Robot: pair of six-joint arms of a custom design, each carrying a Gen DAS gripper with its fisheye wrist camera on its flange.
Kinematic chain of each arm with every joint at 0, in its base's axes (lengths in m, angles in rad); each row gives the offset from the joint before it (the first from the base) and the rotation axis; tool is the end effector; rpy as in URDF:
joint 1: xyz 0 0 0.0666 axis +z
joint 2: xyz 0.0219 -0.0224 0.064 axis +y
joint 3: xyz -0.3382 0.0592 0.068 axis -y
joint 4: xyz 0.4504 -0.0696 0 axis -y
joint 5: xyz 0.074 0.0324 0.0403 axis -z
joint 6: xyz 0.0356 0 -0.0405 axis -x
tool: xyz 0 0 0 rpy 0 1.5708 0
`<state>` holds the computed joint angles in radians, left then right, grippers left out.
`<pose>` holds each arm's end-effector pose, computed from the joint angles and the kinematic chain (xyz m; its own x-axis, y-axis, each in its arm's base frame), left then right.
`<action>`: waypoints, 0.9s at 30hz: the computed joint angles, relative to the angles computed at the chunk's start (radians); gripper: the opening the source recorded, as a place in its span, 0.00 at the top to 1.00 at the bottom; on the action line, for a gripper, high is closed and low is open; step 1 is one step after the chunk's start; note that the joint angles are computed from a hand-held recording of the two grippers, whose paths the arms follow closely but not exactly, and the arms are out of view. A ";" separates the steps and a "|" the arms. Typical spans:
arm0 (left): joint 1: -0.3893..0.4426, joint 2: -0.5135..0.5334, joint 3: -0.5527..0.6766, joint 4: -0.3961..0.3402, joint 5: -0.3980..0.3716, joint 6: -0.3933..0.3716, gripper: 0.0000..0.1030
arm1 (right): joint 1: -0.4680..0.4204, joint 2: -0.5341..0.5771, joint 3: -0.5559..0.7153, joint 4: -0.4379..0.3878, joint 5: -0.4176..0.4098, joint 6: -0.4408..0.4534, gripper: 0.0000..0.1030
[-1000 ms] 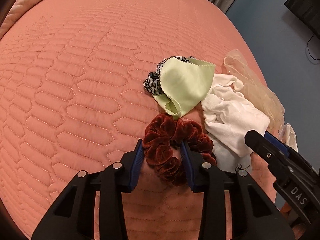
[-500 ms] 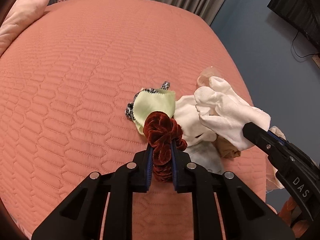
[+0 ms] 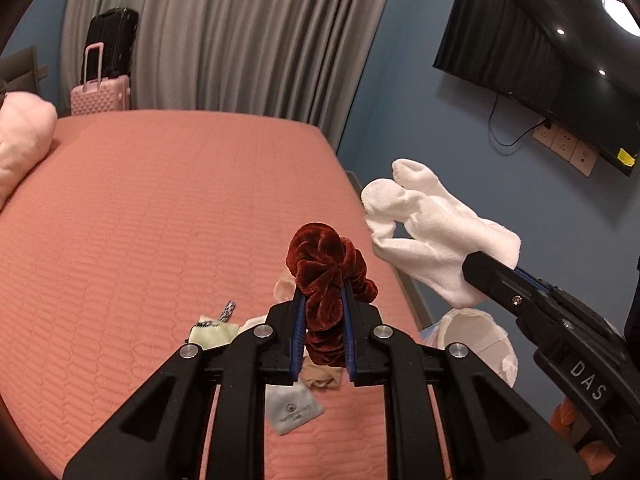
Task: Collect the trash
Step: 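Lift and carry the scrunchie and glove over the wastebasket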
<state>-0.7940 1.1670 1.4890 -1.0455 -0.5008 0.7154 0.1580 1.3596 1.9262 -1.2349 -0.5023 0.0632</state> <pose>0.3326 -0.3146 0.5410 -0.5952 -0.2153 -0.7742 -0.0226 0.9675 -0.2517 0.4713 0.0920 0.6520 -0.5784 -0.1482 -0.8021 -0.5487 0.7983 0.2482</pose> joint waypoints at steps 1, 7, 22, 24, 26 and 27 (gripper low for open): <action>-0.005 0.010 0.017 0.012 -0.002 -0.020 0.85 | -0.015 -0.001 0.013 -0.001 -0.009 -0.001 0.92; -0.054 0.068 0.092 0.067 -0.016 -0.106 0.85 | -0.113 -0.025 0.049 0.004 -0.045 0.001 0.92; -0.154 0.222 0.263 0.082 0.012 -0.213 0.85 | -0.340 -0.067 -0.002 0.026 -0.080 0.022 0.92; -0.160 0.244 0.285 0.085 0.025 -0.223 0.85 | -0.372 -0.064 -0.003 0.025 -0.085 0.030 0.92; -0.170 0.273 0.317 0.080 0.030 -0.230 0.85 | -0.389 -0.067 -0.012 0.030 -0.079 0.032 0.92; -0.173 0.281 0.324 0.080 0.034 -0.234 0.85 | -0.399 -0.068 -0.016 0.031 -0.078 0.031 0.92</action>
